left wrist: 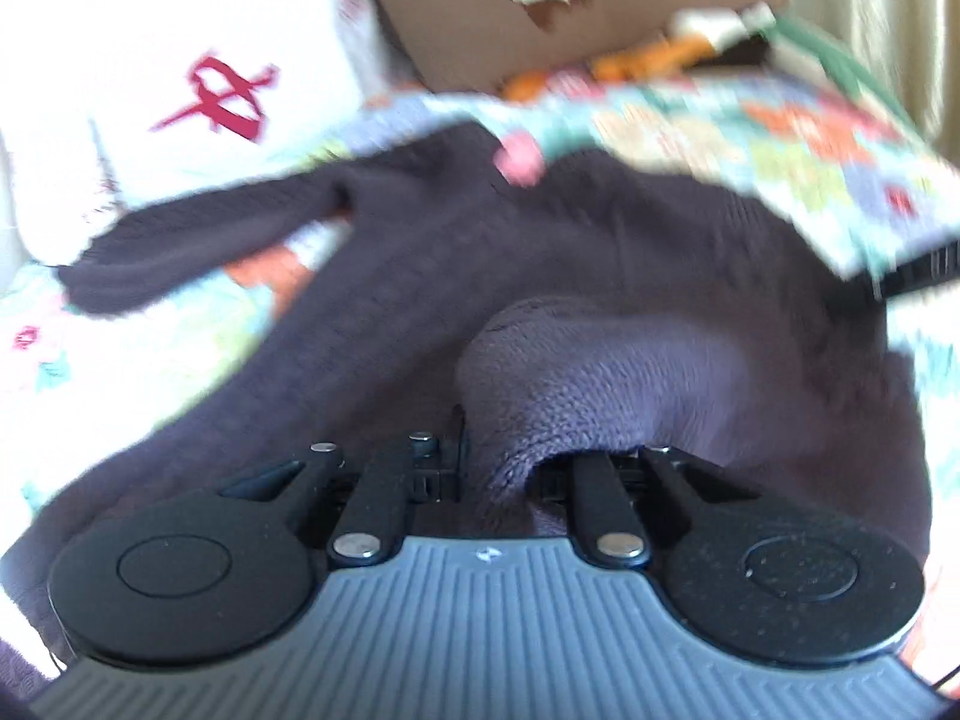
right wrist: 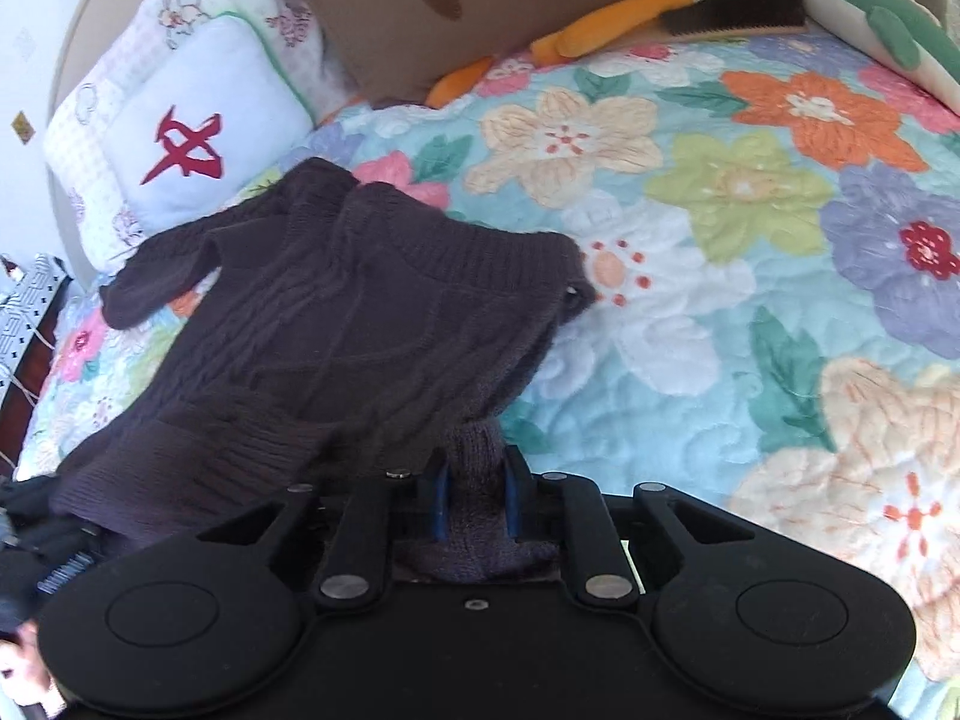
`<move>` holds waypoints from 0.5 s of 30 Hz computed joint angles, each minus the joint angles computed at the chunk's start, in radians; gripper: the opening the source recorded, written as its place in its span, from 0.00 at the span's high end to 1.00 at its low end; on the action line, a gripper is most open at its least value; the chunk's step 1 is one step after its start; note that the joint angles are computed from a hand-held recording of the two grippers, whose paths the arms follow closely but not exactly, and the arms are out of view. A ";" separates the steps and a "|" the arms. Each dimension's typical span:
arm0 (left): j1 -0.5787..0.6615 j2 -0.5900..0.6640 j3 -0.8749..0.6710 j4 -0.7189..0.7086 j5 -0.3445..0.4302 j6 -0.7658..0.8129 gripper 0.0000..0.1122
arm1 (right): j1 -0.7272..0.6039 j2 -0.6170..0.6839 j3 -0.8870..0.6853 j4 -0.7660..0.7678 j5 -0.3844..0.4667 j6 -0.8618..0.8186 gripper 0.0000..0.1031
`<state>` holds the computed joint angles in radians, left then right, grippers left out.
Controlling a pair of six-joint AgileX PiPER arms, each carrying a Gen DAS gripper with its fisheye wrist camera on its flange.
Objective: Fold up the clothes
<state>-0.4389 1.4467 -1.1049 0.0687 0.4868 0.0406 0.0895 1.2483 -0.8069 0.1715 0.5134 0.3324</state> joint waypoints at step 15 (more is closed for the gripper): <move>0.159 0.062 0.066 0.153 0.032 -0.323 0.89 | -0.045 -0.011 0.008 -0.027 0.047 0.050 0.81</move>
